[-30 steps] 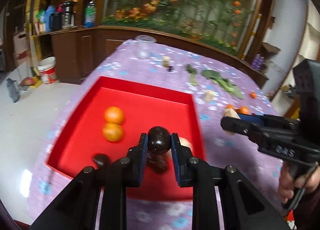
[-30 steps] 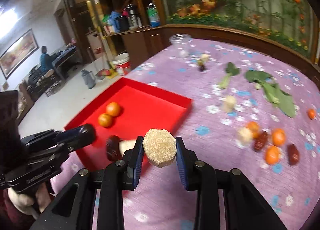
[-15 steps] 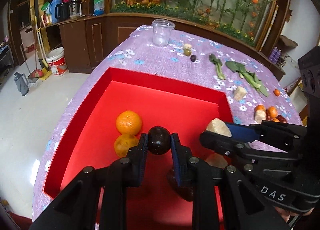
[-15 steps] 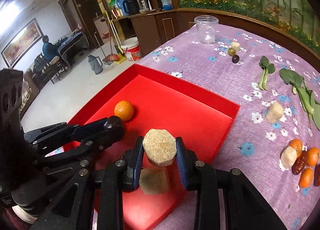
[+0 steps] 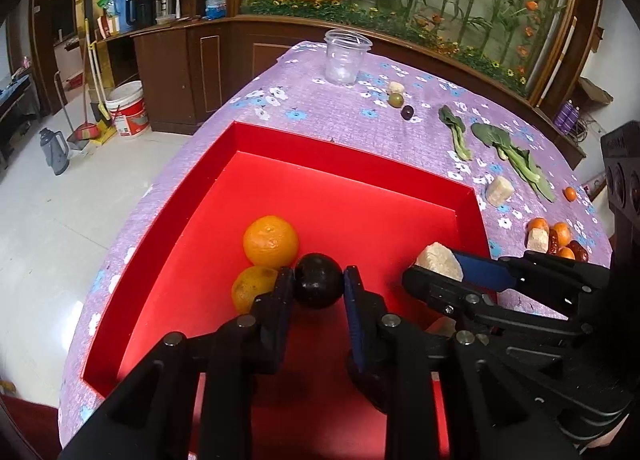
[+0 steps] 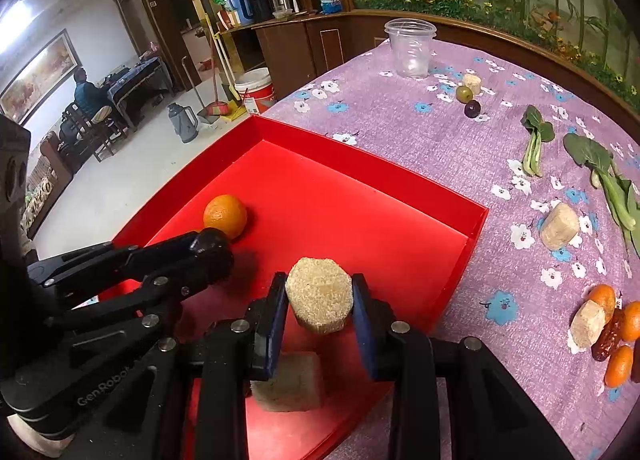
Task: Organize fruits
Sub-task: 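Open both grippers to drop the plum and yam slice into the tray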
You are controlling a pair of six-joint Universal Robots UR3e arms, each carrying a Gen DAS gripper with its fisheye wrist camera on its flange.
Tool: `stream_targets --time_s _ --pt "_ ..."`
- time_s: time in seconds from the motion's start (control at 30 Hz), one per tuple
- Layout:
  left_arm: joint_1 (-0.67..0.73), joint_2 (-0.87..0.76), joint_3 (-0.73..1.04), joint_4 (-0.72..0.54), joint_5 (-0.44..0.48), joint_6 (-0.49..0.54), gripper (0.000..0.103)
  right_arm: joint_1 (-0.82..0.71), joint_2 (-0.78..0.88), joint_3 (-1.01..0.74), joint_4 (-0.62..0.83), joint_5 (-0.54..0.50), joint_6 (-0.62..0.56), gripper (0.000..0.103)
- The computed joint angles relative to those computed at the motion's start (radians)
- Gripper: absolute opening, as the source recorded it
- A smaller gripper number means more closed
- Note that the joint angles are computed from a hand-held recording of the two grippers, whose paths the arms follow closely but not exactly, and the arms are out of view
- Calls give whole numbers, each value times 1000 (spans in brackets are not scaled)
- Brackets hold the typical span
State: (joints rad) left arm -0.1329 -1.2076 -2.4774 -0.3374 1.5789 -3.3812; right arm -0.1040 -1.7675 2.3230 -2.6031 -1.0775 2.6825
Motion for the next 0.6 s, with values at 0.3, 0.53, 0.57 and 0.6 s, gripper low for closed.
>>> stream_targets --time_s 0.3,0.53,0.57,0.6 --pt "-121 80 34 -88 200 -104 66 -27 -65 16 45 11 -1 34" --pt "-264 107 97 -186 344 -194 70 -101 -267 56 193 67 -47 34" --pt "-290 108 109 -204 369 -210 72 -117 -301 60 225 78 -58 34" --pt "-317 108 121 -220 393 -226 74 -136 -336 62 263 90 -72 34"
